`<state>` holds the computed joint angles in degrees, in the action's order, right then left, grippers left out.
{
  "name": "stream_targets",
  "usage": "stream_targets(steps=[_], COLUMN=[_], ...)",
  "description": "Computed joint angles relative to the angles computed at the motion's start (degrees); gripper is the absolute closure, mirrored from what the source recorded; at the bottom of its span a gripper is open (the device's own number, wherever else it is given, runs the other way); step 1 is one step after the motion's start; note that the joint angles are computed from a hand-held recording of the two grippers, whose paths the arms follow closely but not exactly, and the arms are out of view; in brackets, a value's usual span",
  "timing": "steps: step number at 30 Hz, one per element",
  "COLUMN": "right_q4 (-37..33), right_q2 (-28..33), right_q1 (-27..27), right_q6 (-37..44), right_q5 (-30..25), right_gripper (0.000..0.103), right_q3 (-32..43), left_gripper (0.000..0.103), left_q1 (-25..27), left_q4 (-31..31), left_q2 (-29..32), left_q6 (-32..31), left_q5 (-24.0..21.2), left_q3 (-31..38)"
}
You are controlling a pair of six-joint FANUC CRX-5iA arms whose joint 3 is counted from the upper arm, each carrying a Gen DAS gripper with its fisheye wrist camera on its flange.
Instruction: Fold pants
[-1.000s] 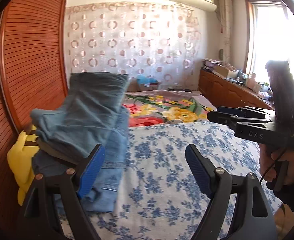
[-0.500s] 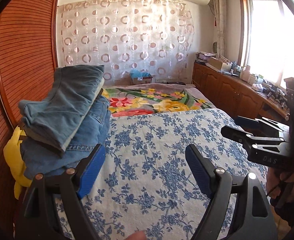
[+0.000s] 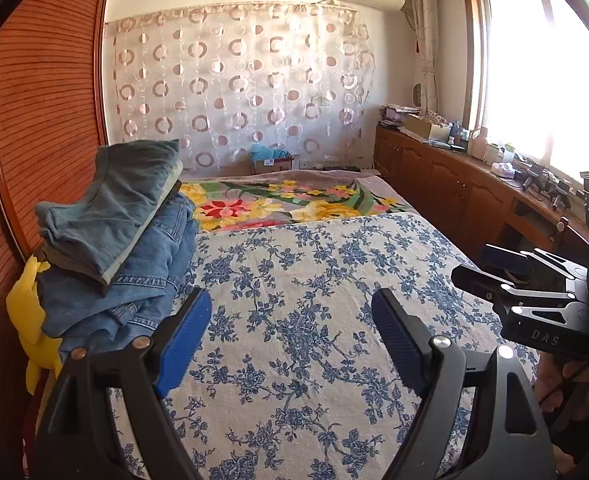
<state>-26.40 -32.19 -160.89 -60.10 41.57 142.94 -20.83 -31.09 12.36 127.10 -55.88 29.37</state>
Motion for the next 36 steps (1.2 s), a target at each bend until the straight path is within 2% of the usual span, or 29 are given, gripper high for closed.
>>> stream_targets(steps=[8,19,28,36], right_q4=[-2.83,-3.19,-7.77,-12.92], right_q2=[5.54,10.12,14.08,18.00], right_q1=[-0.65,-0.40,-0.34,0.43], right_q6=[1.78,2.64,6.15,11.01], right_q5=[-3.32,-7.48,-11.14,-17.87], right_gripper=[0.037,0.037,0.037,0.037], right_q3=[6.96,11.83,18.46,26.34], left_gripper=[0.020,0.020,0.020,0.020], left_q1=[-2.80,-5.25,-7.32,-10.17], left_q4=[-3.28,-6.82,-9.88,-14.33], left_q2=[-1.79,-3.64,-5.61,-6.40], left_q6=[3.15,5.20,7.59,10.56], left_q5=[-2.13,-4.37,-4.29,-5.02], left_q3=[0.50,0.13,-1.69,-3.17])
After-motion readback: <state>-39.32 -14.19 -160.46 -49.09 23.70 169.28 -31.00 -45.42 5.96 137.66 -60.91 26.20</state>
